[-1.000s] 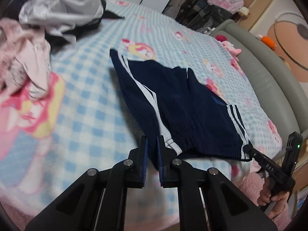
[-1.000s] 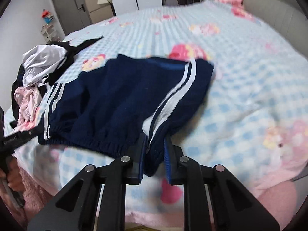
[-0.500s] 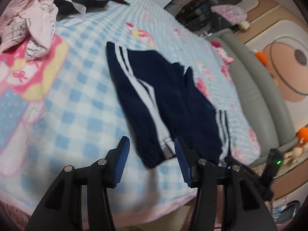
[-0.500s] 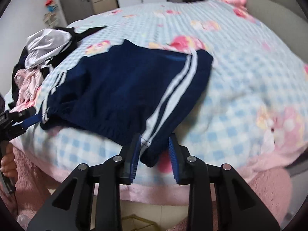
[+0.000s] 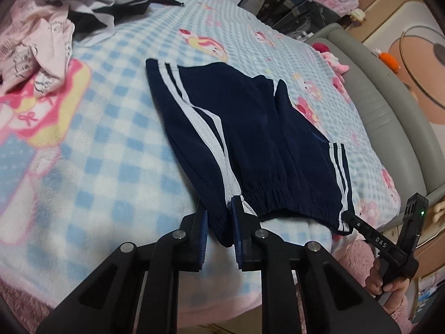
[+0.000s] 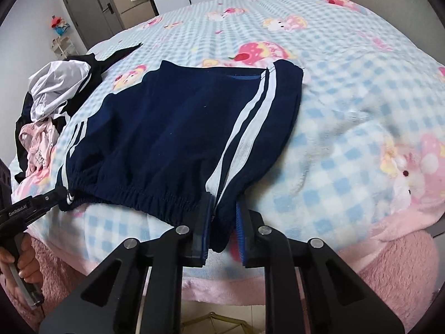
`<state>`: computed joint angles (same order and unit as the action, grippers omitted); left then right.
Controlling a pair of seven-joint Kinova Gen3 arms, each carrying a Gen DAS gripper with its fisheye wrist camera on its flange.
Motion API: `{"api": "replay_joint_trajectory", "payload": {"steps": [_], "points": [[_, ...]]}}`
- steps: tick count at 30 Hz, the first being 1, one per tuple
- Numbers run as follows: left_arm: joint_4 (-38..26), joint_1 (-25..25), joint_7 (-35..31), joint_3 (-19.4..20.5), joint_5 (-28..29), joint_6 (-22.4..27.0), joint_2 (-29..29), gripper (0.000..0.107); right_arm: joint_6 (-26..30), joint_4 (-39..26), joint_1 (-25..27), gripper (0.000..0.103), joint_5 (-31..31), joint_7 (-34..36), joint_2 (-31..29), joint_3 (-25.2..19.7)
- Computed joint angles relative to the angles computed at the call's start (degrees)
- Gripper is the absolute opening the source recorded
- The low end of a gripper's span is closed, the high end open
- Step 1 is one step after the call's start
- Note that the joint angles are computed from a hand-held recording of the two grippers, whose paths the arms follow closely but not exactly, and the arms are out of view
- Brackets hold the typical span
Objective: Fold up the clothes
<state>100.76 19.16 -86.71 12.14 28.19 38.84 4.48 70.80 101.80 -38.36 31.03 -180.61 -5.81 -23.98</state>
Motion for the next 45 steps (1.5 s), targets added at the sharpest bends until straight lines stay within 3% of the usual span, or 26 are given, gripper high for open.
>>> {"api": "replay_joint_trajectory", "payload": {"steps": [3,9,12,16,21,24,28,31,34,38,40,42,45], "points": [[-3.22,5.28,4.12,-3.71,-4.61,3.62,0.86,0.016,0.93,-0.33,-0.49,0.015,0.49,-1.2,-0.16,-0.59],[-18.18,4.05,13.71,2.55,-16.98,17.6,9.31,0.018,1.16,-2.32,1.02,0.017,-1.04,2.23,-2.39,0.39],[-23.2,8.4,18.18,-0.03,-21.52,23.65,9.63,0.024,6.35,-4.98,1.54,0.026,2.52,-1.09,-2.8,-3.4],[-20.67,9.57,19.6,-0.6,-23.58,23.37,7.63,0.032,13.91,-7.2,0.11,0.032,4.38,-5.05,-2.23,-6.63],[-19.55,9.81,21.9,-0.46,-25.11,24.72,7.09,0.034,18.84,-8.9,-1.73,0.032,4.71,-6.79,-2.32,-5.97],[-20.89,11.18,24.32,-0.52,-29.21,27.0,6.01,0.038,22.4,-11.34,-2.65,0.032,6.48,-6.91,-0.65,-6.89],[-20.64,11.7,23.16,-0.77,-32.64,24.21,2.84,0.044,18.57,-11.34,-4.34,0.032,7.71,-5.94,-0.7,-5.56],[-19.71,8.69,18.62,0.22,-28.2,19.35,2.44,0.044,13.79,-11.86,-3.93,0.036,6.96,-0.19,0.64,-4.36],[-19.62,6.57,15.61,1.92,-23.96,16.64,5.39,0.044,7.06,-11.07,-4.5,0.037,4.14,5.0,1.65,-0.06],[-23.52,13.34,18.15,-1.42,-29.18,20.65,11.28,0.044,4.36,-11.23,-3.3,0.037,2.47,11.32,5.92,2.25],[-23.54,14.13,19.0,-2.56,-30.14,22.34,11.96,0.045,3.88,-10.86,-3.33,0.037,1.87,13.34,7.75,3.67],[-22.05,10.91,17.7,-1.16,-27.61,22.08,11.16,0.044,4.87,-9.5,-3.85,0.037,-0.42,14.0,8.63,6.36],[-19.3,6.13,13.0,0.56,-23.19,17.36,7.97,0.043,0.29,-5.24,-1.0,0.039,-5.3,12.79,4.79,7.74]]}}
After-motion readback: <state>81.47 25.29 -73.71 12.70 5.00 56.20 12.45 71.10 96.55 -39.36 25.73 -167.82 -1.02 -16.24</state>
